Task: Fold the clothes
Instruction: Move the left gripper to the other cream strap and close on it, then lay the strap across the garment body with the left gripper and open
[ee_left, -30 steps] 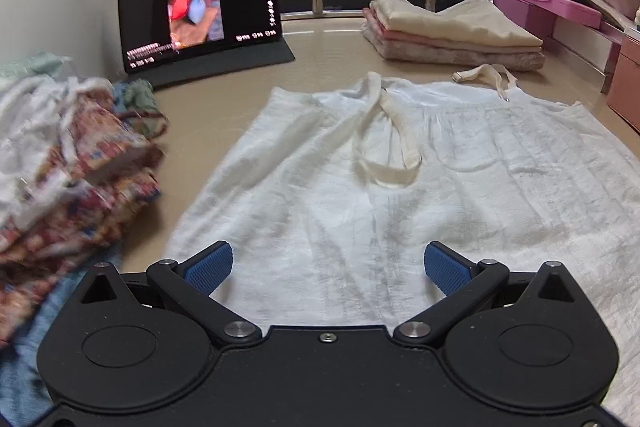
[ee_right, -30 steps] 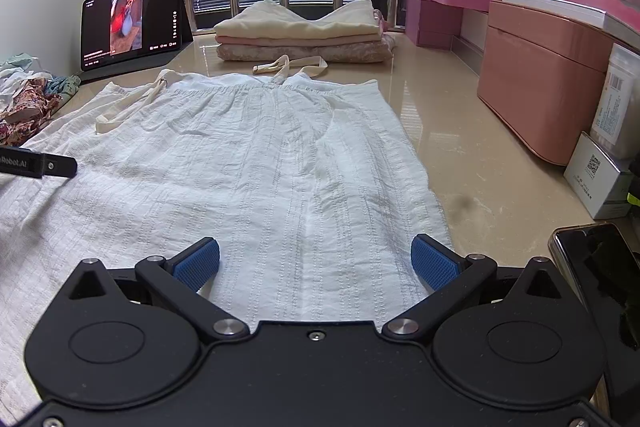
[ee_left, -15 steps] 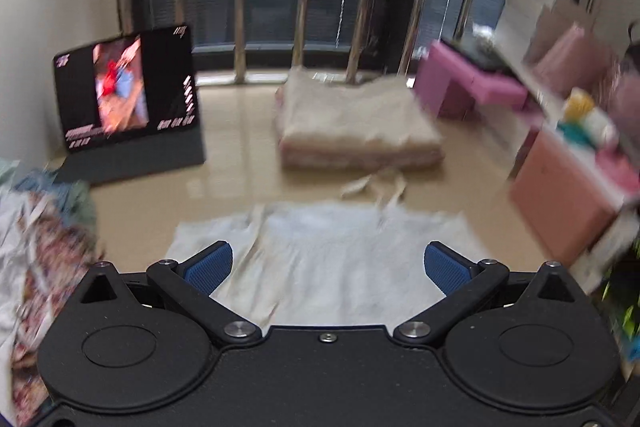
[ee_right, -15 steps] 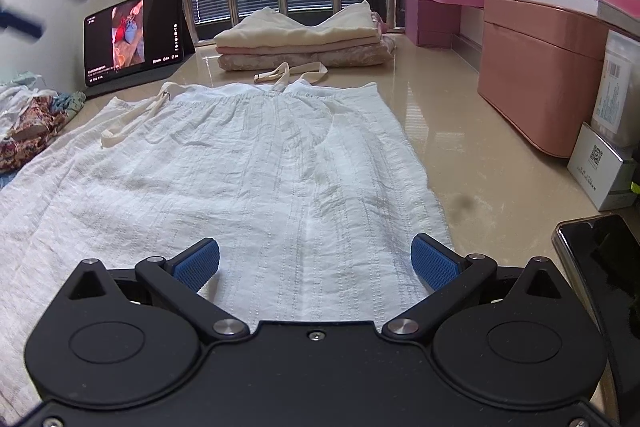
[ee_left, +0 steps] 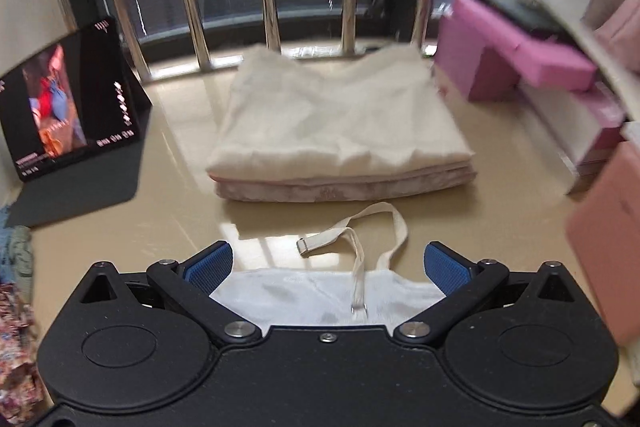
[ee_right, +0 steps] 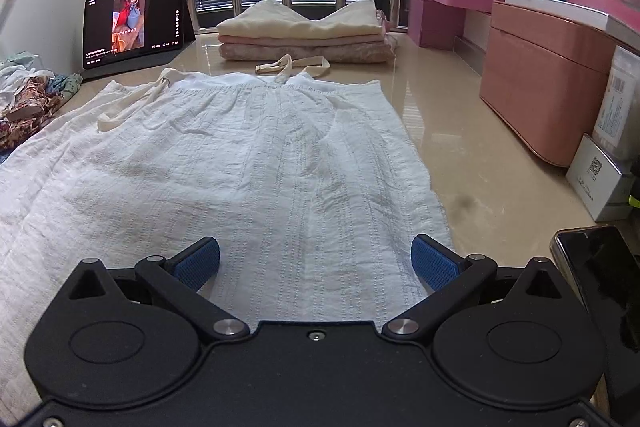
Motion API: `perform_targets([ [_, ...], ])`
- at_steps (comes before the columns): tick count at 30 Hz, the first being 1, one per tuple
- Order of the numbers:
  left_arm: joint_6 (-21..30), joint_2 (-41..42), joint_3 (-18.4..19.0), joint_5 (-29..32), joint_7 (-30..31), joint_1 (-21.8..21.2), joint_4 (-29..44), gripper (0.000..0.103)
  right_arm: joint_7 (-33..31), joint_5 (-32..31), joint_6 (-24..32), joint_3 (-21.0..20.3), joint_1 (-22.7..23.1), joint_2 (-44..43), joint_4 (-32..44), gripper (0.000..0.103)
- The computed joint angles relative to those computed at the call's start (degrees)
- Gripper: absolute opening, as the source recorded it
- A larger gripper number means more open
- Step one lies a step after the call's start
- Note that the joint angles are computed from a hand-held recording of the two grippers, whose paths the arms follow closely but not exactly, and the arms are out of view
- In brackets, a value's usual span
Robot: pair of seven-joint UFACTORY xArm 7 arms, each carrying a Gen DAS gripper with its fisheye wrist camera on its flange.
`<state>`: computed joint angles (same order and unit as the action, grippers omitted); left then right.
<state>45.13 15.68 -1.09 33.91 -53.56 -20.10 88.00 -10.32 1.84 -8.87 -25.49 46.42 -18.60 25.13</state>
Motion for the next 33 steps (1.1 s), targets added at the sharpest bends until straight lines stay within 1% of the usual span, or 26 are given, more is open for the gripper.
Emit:
perform_targets([
  [4, 0.83, 5.98, 1.41, 0.08, 0.01, 0.0, 5.05, 0.099, -0.01, -0.05, -0.01, -0.03, 0.02, -0.07, -0.06, 0.103],
  [5, 0.87, 7.27, 1.83, 0.02, 0.19, -0.03, 6.12, 0.096, 0.02, -0.05, -0.01, 0.06, -0.05, -0.06, -0.06, 0.103],
  [6, 0.76, 8.49, 2.13, -0.26, 0.72, 0.01, 7.1, 0.09, 0.04, -0.07, 0.0, 0.11, -0.1, -0.07, -0.07, 0.103],
  [8, 0.48, 10.66, 2.53, -1.33, 2.38, 0.25, 8.75, 0.084, 0.12, -0.08, -0.02, 0.28, -0.23, -0.07, -0.1, 0.103],
  [10, 0.08, 12.28, 2.77, -2.73, 4.28, 0.54, 9.79, 0.083, 0.2, -0.11, -0.01, 0.47, -0.38, -0.1, -0.13, 0.103],
  [11, -0.78, 12.64, 2.86, -3.35, 5.16, 0.75, 9.64, 0.079, 0.24, -0.12, 0.0, 0.56, -0.46, -0.11, -0.15, 0.103],
  [13, -2.27, 13.19, 3.33, -4.31, 6.1, 0.98, 9.14, 0.077, 0.28, -0.14, 0.0, 0.59, -0.48, -0.11, -0.14, 0.103],
  [14, -3.13, 13.29, 3.61, -4.72, 6.12, 1.07, 8.7, 0.07, 0.3, -0.15, 0.02, 0.63, -0.51, -0.1, -0.13, 0.103],
  [16, -6.15, 12.8, 4.04, -5.59, 5.33, 1.44, 6.89, 0.06, 0.33, -0.15, 0.02, 0.67, -0.53, -0.07, -0.1, 0.103],
  [17, -7.84, 12.43, 3.97, -6.3, 5.41, 1.83, 5.98, 0.053, 0.35, -0.15, 0.03, 0.67, -0.52, -0.05, -0.09, 0.103],
  [19, -9.3, 12.03, 4.0, -6.61, 6.61, 1.85, 5.2, 0.041, 0.36, -0.16, 0.03, 0.66, -0.49, -0.02, -0.06, 0.103],
  [21, -9.78, 11.83, 3.93, -7.09, 7.6, 1.6, 5.04, 0.009, 0.3, -0.19, 0.04, 0.44, -0.31, -0.04, -0.05, 0.103],
  [23, -9.29, 11.67, 4.64, -6.07, 7.07, 0.48, 4.94, 0.006, 0.34, -0.16, 0.05, 0.57, -0.4, -0.02, -0.03, 0.103],
  [24, -9.95, 11.28, 4.8, -5.61, 6.68, 0.16, 4.3, 0.004, 0.35, -0.15, 0.05, 0.62, -0.44, -0.01, -0.03, 0.103],
  [26, -13.8, 9.47, 5.51, -3.84, 4.33, -0.59, 1.4, 0.003, 0.36, -0.13, 0.04, 0.67, -0.46, 0.0, -0.03, 0.103],
  [28, -17.37, 7.26, 6.77, -0.18, 1.24, -1.95, -1.26, 0.003, 0.31, -0.15, 0.06, 0.53, -0.35, -0.02, -0.02, 0.103],
  [30, -18.94, 4.55, 6.73, 2.39, -0.14, -2.5, -3.55, 0.003, 0.19, -0.17, 0.07, 0.14, -0.03, -0.01, 0.03, 0.103],
  [33, -21.14, -0.49, 5.59, 5.98, -1.47, -2.6, -8.04, 0.003, 0.14, -0.1, 0.08, 0.18, -0.05, -0.03, 0.02, 0.103],
])
